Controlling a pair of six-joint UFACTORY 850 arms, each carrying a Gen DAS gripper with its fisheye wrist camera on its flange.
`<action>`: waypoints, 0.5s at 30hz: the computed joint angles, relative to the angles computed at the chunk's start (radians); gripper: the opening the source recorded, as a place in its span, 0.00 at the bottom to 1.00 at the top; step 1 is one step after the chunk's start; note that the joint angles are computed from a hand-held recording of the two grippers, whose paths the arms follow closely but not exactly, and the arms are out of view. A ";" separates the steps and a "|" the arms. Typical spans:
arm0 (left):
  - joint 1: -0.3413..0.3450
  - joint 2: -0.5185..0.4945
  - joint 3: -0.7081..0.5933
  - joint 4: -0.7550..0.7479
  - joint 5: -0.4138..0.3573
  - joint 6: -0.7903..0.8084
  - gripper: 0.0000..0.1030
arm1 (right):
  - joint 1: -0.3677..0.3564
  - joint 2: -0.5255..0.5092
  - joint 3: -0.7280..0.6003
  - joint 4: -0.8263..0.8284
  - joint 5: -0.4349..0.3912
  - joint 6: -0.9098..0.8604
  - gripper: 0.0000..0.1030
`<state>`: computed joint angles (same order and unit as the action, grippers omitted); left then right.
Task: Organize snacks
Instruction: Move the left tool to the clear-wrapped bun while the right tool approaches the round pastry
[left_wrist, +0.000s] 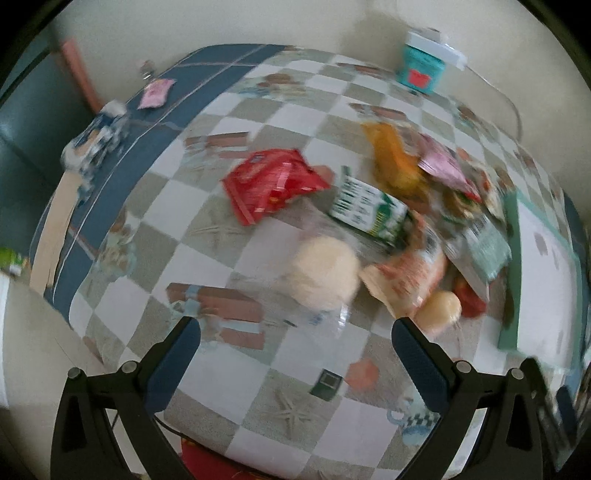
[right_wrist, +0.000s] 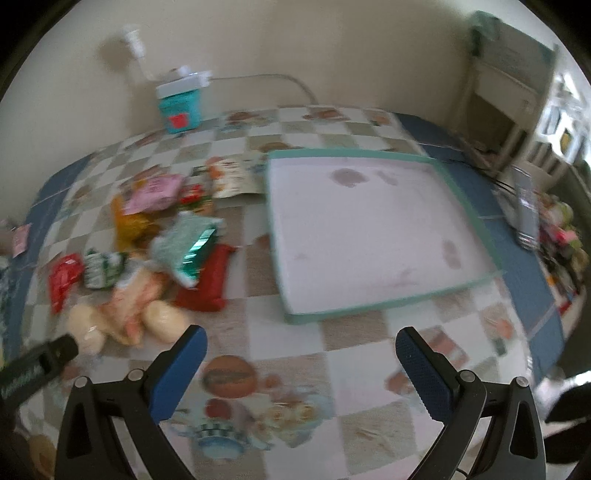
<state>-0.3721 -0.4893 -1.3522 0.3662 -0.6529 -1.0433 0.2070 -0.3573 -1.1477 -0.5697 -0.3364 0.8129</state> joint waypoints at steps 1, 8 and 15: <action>0.009 0.005 0.008 -0.009 0.006 -0.009 1.00 | 0.002 -0.003 -0.002 0.040 0.013 -0.048 1.00; 0.067 0.030 0.056 -0.092 0.052 -0.018 1.00 | 0.024 -0.048 -0.045 0.419 0.062 -0.452 1.00; 0.114 0.023 0.074 -0.297 0.110 0.126 1.00 | 0.026 -0.114 -0.104 0.759 0.030 -0.782 0.96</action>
